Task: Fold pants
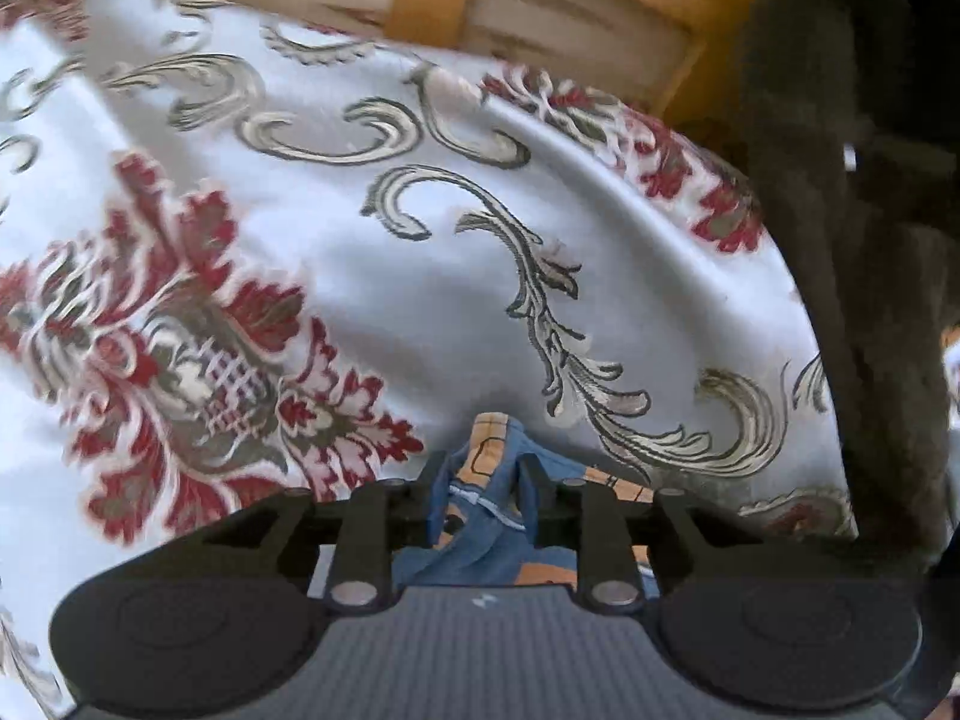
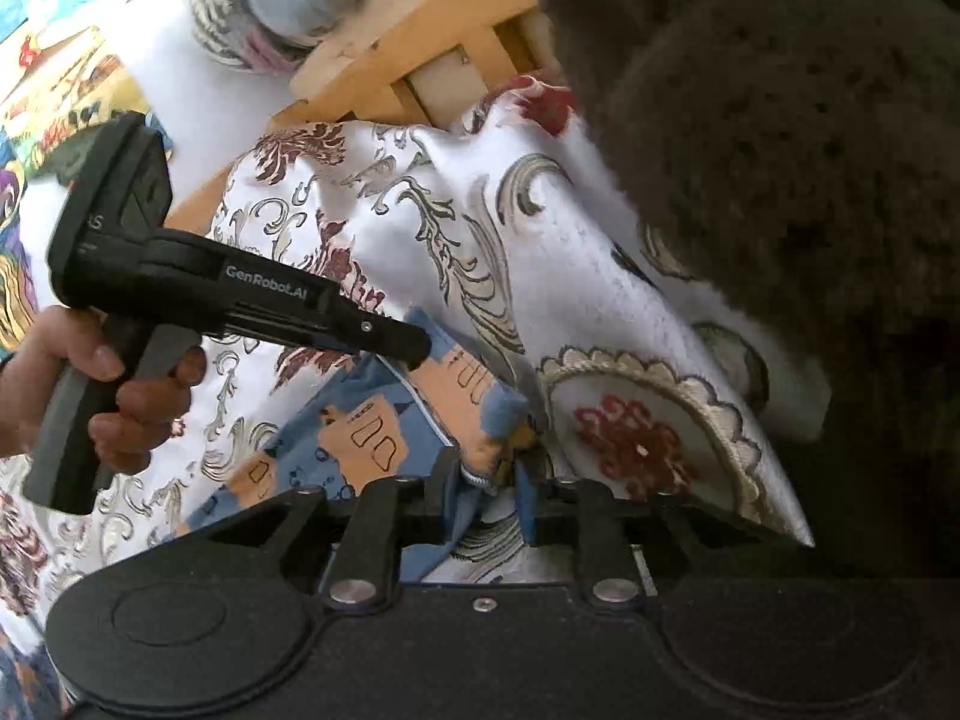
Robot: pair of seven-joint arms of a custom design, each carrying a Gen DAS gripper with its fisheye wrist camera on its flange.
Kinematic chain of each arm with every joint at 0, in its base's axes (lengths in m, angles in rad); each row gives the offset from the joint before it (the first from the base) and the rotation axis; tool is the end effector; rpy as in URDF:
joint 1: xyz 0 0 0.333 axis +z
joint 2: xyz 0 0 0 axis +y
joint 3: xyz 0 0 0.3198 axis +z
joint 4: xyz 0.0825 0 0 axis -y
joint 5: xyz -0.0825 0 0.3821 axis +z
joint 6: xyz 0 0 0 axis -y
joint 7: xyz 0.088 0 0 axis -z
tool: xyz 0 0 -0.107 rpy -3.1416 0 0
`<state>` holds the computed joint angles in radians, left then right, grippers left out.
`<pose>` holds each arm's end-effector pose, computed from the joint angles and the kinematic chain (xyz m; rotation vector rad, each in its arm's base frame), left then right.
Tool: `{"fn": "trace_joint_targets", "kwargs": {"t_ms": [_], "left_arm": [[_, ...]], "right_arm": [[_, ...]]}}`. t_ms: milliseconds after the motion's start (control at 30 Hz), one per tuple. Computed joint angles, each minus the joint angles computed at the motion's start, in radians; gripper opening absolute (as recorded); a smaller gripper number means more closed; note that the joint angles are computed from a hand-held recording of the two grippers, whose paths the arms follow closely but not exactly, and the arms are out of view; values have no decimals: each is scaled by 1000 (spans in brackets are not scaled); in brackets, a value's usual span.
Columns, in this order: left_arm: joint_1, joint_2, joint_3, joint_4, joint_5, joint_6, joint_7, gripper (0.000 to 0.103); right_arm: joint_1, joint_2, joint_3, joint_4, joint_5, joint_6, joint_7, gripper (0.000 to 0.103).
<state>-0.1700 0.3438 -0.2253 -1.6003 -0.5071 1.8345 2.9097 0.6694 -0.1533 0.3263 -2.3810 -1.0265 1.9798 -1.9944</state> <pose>0.5915 -0.2711 0.4450 0.0100 -2.7853 0.7142 0.2966 0.3602 0.3913 -0.4743 2.2734 -0.8247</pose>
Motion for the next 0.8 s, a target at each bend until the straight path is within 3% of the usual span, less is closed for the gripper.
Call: {"fn": "trace_joint_targets", "kwargs": {"t_ms": [33, 67, 133, 267, 333, 467, 633, 800], "left_arm": [[-5, 12, -1, 20, 13, -11, -3, 34], [-14, 23, 1, 40, 35, -22, -14, 48], [-30, 71, 4, 119, 90, -89, -42, 65], [-35, 99, 1, 157, 101, -125, -53, 66], [-39, 106, -1, 162, 107, -125, -44, 59], [-47, 154, 2, 247, 125, -208, -90, 31], [-40, 130, -2, 223, 119, -185, -46, 19], [-13, 46, -3, 102, 66, -114, 15, 16]], "right_arm": [[1, -1, 1, -3, -8, 3, 5, 32], [0, -3, 0, -8, -20, 13, 12, 34], [-3, -6, 0, -15, -38, 25, 38, 38], [-12, -15, -5, -34, -52, 48, 72, 36], [-16, -26, -5, -47, -55, 58, 89, 28], [-22, -29, -4, -51, -58, 71, 96, 17], [-20, -19, 0, -37, -46, 58, 69, 16], [-17, -12, 0, -27, -39, 45, 55, 16]]}}
